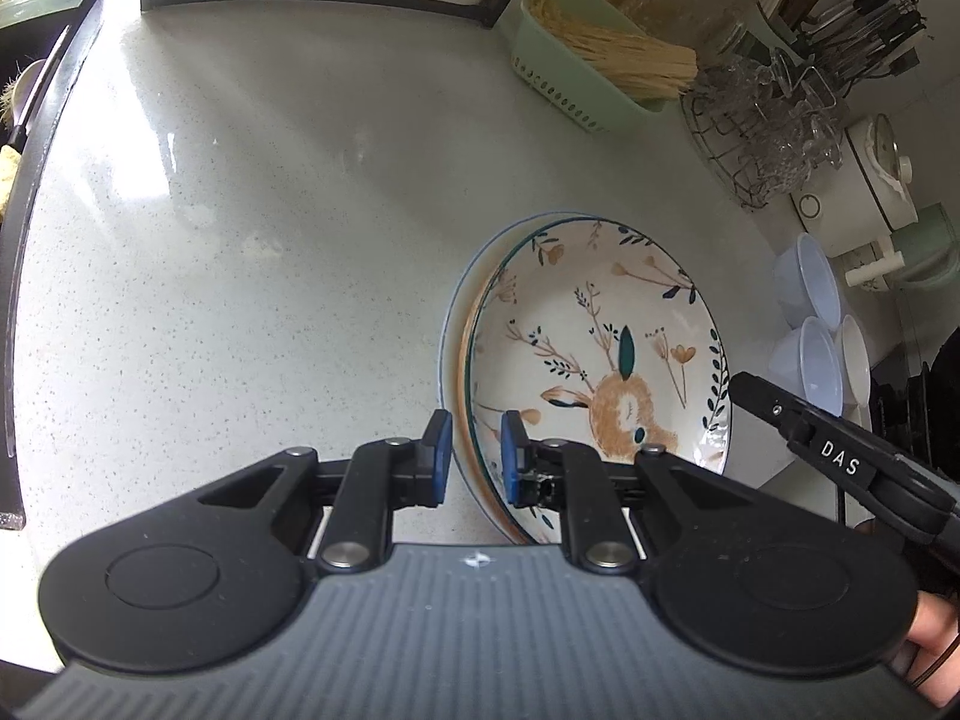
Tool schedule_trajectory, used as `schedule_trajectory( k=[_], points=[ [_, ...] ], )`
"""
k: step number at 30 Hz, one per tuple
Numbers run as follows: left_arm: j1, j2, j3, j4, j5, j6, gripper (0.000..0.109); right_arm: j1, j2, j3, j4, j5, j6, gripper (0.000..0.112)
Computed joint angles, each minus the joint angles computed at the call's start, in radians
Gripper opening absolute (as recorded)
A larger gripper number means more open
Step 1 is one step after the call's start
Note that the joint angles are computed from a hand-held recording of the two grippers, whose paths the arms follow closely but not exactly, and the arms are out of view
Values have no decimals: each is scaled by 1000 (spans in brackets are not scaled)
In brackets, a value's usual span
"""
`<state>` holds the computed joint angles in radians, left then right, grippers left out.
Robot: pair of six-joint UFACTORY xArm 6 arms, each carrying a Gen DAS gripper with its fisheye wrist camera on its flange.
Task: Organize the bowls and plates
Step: 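Open both grippers and withdraw them from the plate stack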
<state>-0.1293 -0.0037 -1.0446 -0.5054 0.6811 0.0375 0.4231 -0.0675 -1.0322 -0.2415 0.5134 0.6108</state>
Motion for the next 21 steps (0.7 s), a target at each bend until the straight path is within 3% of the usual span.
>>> schedule_trajectory(
  k=[15, 21],
  points=[
    [-10, -73, -35, 33, -70, 63, 18, -4, -40, -47, 131, -40, -73, 15],
    [-25, -131, -39, 58, -99, 84, 18, 25, -106, -62, 99, -46, -64, 15]
  ],
)
